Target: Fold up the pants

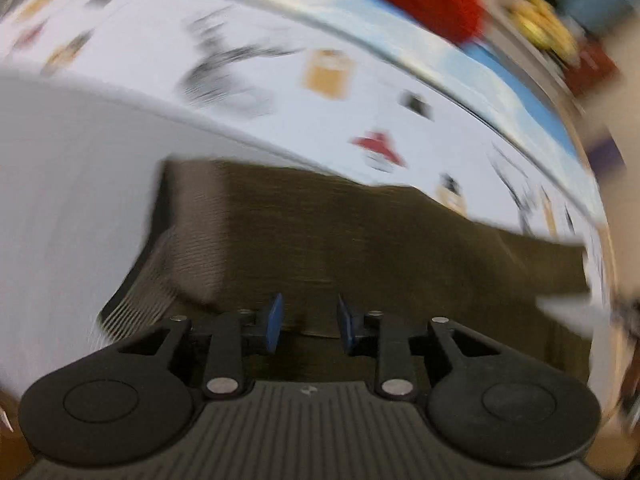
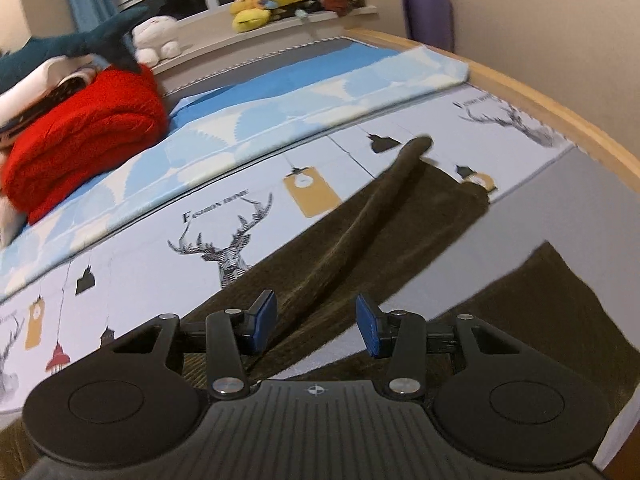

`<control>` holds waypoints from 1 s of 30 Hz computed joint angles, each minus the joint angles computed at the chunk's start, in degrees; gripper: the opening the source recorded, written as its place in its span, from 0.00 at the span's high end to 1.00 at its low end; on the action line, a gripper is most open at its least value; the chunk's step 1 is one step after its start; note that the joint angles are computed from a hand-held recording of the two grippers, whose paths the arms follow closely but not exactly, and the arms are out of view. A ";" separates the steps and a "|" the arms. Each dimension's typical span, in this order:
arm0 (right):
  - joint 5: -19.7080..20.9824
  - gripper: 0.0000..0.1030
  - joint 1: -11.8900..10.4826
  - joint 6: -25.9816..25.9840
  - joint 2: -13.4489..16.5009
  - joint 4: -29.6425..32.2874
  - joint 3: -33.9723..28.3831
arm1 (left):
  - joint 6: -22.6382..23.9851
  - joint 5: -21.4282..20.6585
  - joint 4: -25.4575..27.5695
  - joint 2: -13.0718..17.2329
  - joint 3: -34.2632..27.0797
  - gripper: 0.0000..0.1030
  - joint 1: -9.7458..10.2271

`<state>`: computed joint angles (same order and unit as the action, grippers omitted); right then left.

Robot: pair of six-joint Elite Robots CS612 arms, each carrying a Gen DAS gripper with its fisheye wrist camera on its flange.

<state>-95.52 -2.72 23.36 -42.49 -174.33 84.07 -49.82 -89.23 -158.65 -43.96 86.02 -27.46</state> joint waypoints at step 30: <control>16.27 0.65 -5.74 21.43 14.74 3.56 -15.84 | -10.22 4.64 8.85 3.27 -6.19 0.82 2.03</control>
